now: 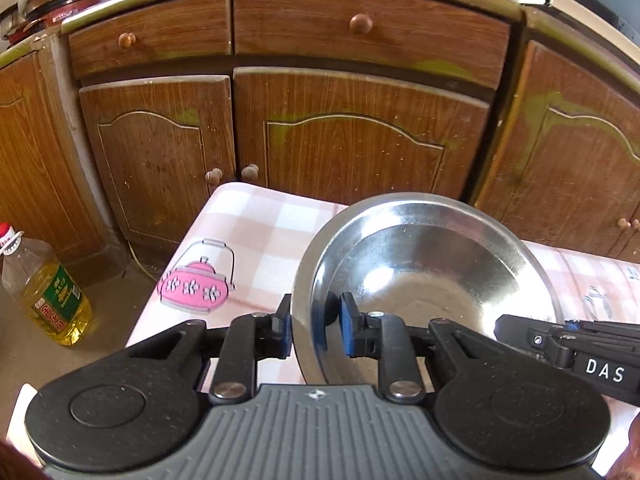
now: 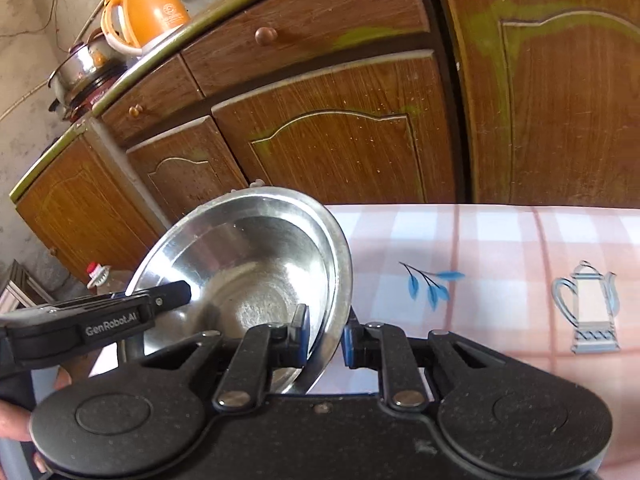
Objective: Organize plates and bowls
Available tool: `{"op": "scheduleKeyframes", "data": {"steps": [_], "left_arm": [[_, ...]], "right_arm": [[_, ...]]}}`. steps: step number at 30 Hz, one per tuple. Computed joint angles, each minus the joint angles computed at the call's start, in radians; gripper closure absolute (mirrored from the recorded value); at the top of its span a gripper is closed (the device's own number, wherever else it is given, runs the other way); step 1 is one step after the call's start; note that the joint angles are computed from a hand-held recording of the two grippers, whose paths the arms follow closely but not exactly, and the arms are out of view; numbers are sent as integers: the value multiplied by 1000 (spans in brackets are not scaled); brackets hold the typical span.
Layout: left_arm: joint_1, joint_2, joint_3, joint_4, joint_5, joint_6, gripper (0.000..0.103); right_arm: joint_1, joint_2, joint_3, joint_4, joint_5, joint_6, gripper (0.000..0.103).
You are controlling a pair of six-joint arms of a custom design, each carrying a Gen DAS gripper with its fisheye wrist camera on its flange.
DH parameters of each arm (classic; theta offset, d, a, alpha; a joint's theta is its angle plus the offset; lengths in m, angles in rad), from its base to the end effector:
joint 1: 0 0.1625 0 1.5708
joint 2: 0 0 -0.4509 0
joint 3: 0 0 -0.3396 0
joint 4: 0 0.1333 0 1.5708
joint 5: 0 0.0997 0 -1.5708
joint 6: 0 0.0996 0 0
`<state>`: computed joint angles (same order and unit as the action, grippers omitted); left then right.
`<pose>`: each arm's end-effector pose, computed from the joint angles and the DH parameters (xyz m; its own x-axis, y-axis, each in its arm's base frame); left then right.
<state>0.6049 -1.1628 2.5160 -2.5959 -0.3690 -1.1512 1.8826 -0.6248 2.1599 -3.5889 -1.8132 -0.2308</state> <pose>-0.1469 -0.3766 0.1787 -0.6940 -0.3011 -0.6540 0.3557 0.6464 -0.6751 0.2609 -0.4528 0.0475 -0.8706 -0.3794 0.3132 -0.4837 0.7767 -0.4035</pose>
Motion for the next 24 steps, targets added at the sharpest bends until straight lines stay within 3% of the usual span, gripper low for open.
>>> {"op": "scheduleKeyframes", "data": {"steps": [4,12,24], "left_arm": [[-65,-42,-4,161,-29,-144,80],[-260,-93,-44,605,-126,-498,80],[-510,-100,-68,852,-329,-763,79]], "right_arm": [[22,-50,65,-27,-17,-1,82],[76,-159,223,-90,-69,40,82],[174,-349,404,-63,-124,119,82]]}}
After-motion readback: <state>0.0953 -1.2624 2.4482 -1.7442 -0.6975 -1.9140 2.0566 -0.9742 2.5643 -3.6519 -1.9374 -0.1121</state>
